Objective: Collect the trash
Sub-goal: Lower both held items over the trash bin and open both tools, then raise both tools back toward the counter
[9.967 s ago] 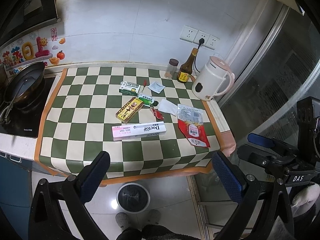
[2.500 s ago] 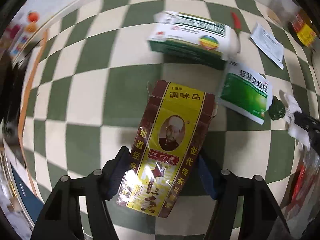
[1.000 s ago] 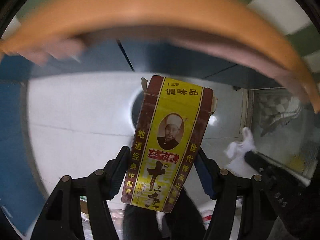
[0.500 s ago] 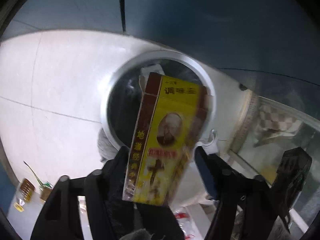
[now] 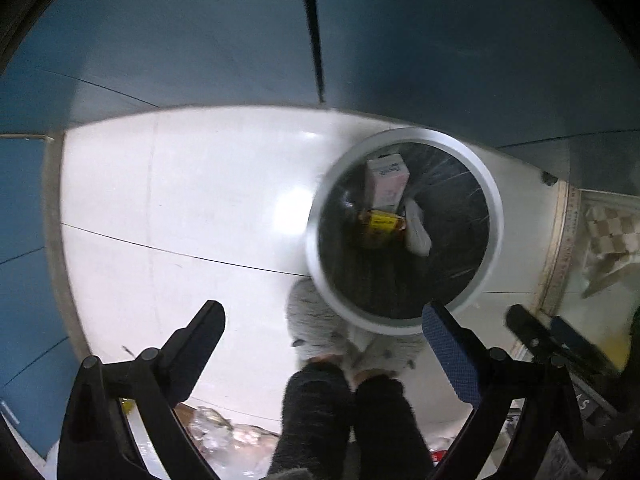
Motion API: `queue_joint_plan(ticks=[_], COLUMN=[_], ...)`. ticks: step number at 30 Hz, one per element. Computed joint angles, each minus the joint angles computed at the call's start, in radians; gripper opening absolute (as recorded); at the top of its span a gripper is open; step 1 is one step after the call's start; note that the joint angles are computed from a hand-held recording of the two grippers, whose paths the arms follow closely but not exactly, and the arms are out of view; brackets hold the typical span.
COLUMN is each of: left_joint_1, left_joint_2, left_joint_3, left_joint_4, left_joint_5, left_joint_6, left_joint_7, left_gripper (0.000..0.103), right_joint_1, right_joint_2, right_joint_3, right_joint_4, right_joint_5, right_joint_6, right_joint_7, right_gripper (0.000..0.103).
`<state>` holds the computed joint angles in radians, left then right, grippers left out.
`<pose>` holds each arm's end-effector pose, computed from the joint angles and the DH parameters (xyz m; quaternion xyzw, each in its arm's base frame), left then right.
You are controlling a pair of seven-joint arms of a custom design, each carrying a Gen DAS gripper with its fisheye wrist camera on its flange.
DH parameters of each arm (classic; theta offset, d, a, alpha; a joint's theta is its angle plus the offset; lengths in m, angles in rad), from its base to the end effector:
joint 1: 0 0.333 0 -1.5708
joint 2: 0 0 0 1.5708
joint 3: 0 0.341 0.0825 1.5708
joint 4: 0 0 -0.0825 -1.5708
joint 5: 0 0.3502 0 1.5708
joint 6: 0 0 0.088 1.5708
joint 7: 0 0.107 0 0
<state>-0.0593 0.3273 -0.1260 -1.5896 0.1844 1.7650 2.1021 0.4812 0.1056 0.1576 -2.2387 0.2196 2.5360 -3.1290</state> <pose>0.6102 -0.0881 0.4712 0.3914 -0.9147 -0.0986 0.0213 0.4300 0.3145 0.3899 -0.2238 0.9668 0.1052 0.0649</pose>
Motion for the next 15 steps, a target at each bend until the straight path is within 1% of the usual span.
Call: queue_joint_plan(ticks=[1, 2, 7, 10, 15], left_joint_1=[0.001, 0.002, 0.006, 0.006, 0.006], left_joint_2=[-0.011, -0.024, -0.068, -0.103, -0.137], left_joint_3=[0.001, 0.003, 0.002, -0.001, -0.005], left_joint_4=[-0.005, -0.009, 0.007, 0.013, 0.095], left_joint_5=[0.007, 0.015, 0.019, 0.015, -0.003], left_joint_6=[0.004, 0.008, -0.032, -0.059, -0.169], left_joint_7=[0.007, 0.014, 0.04, 0.06, 0.107], left_gripper=[0.1, 0.1, 0.1, 0.1, 0.1], right_joint_1=[0.002, 0.004, 0.009, 0.012, 0.011], right_joint_2=[-0.006, -0.019, -0.065, -0.1, -0.153], right_joint_3=[-0.001, 0.0, 0.009, 0.014, 0.023], right_joint_4=[0.023, 0.026, 0.074, 0.12, 0.22], right_joint_5=[-0.019, -0.024, -0.04, -0.06, -0.075], right_joint_6=[-0.051, -0.082, -0.199, -0.288, -0.456], right_joint_7=[0.01, 0.012, 0.032, 0.048, 0.079], right_gripper=[0.103, 0.103, 0.103, 0.103, 0.103])
